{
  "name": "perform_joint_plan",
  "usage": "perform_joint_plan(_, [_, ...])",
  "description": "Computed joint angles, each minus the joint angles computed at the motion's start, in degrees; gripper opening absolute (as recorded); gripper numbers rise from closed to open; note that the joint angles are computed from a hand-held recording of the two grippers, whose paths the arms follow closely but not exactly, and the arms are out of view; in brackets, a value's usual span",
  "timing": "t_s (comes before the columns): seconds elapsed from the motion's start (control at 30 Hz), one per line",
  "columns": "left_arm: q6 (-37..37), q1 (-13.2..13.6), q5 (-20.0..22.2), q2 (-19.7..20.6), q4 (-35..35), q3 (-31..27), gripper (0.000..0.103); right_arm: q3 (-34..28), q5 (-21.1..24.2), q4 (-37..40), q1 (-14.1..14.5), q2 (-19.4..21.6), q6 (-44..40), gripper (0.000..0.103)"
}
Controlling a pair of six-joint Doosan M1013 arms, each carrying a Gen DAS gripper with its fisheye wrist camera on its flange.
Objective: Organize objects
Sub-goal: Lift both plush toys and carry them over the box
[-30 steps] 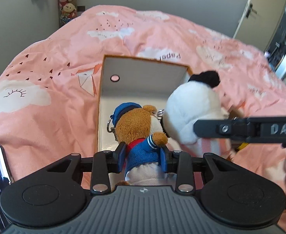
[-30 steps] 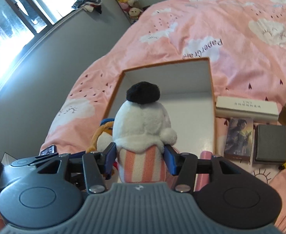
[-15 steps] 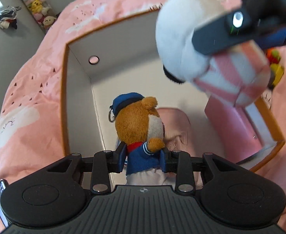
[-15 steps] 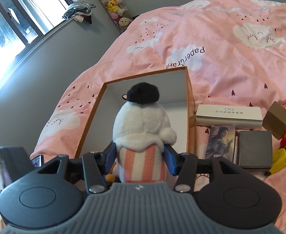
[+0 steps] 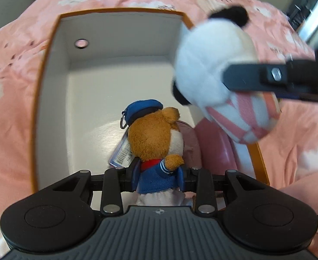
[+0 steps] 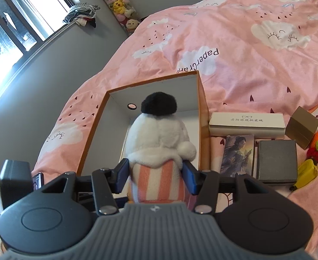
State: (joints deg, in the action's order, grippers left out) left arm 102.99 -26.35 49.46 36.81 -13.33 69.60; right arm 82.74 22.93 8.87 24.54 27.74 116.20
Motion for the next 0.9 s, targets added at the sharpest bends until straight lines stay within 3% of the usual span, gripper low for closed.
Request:
perform_joint_plan(0.13, [-1.63,1.08,-2.67,-2.34,-0.02,1.86,0.036,-0.37,0.05,2.9,0.05,0.32,-3.03,0.055])
perform_joint_plan(0.27, [-0.26,2.52,-1.19,-3.05,-2.43,1.63,0.031,-1.64,1.43,9.66,0.04,1.34,-9.69,0.055])
perform_joint_plan(0.47, [-5.74,1.34,-5.15,-3.28,6.65,2.62,0.023,-5.15,7.1,14.04,0.41,4.39,-12.93,0.055])
perform_joint_plan(0.9, [-4.97,2.01,-6.67,-3.97,7.94,3.55,0.023,-10.77,13.81,0.05,2.75,7.97,-7.13,0.055])
